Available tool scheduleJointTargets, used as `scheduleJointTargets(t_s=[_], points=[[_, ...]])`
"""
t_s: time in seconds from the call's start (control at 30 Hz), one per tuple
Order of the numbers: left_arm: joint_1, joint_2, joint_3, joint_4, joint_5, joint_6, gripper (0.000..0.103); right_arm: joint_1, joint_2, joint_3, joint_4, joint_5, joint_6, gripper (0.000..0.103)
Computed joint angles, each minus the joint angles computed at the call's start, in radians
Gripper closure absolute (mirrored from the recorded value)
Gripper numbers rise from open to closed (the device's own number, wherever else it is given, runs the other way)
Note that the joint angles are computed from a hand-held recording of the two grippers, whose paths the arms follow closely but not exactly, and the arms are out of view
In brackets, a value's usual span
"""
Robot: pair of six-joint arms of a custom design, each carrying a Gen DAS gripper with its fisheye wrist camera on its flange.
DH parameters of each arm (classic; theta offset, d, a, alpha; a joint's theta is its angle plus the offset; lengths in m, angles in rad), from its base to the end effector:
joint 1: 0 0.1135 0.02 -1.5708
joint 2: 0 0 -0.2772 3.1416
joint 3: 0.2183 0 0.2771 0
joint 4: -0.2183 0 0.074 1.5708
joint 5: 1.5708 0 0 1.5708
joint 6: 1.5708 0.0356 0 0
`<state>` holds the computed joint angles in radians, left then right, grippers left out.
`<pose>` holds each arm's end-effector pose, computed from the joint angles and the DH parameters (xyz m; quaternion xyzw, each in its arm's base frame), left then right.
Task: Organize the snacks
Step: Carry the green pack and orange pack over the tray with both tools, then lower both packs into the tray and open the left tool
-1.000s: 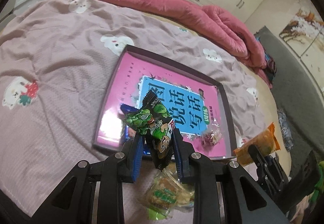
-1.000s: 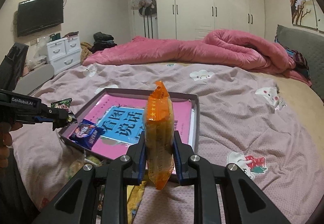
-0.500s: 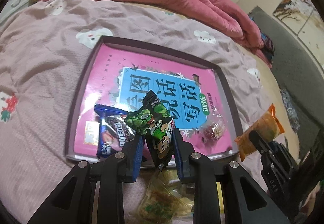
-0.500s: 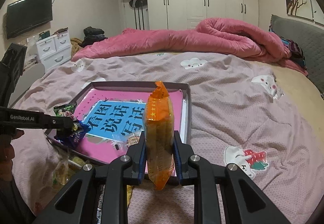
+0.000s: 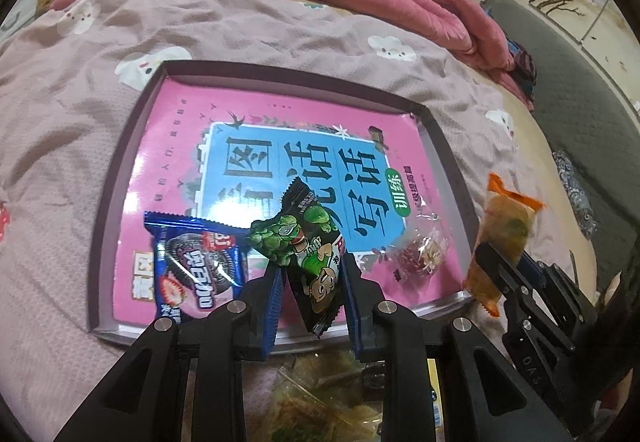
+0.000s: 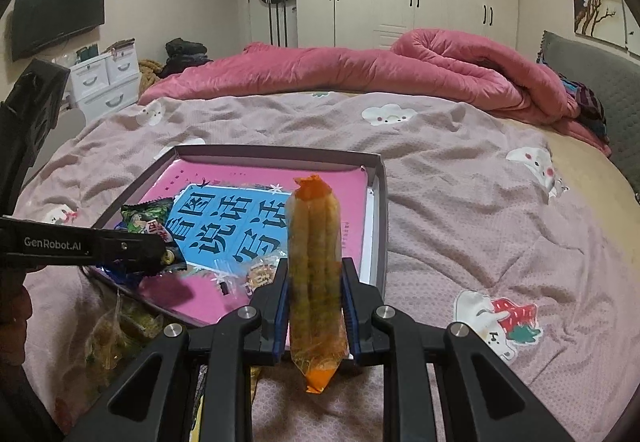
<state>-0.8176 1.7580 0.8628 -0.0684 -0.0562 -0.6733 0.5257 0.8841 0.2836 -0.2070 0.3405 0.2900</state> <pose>0.2409 -0.2540 0.1223 0.0604 0.9520 -0.1830 0.2378 0.1580 0.0779 0.1468 -0.0449 0.9157 0.0012 0.3993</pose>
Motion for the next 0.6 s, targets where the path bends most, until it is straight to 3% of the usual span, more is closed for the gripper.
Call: scheduleJointTargets(t_s=[0.6], points=[[-0.015,0.084,0.067,-0.032,-0.014,0.027,0.075,-0.062,0.159,0.003,0.127,-0.042,-0.01,0.079]])
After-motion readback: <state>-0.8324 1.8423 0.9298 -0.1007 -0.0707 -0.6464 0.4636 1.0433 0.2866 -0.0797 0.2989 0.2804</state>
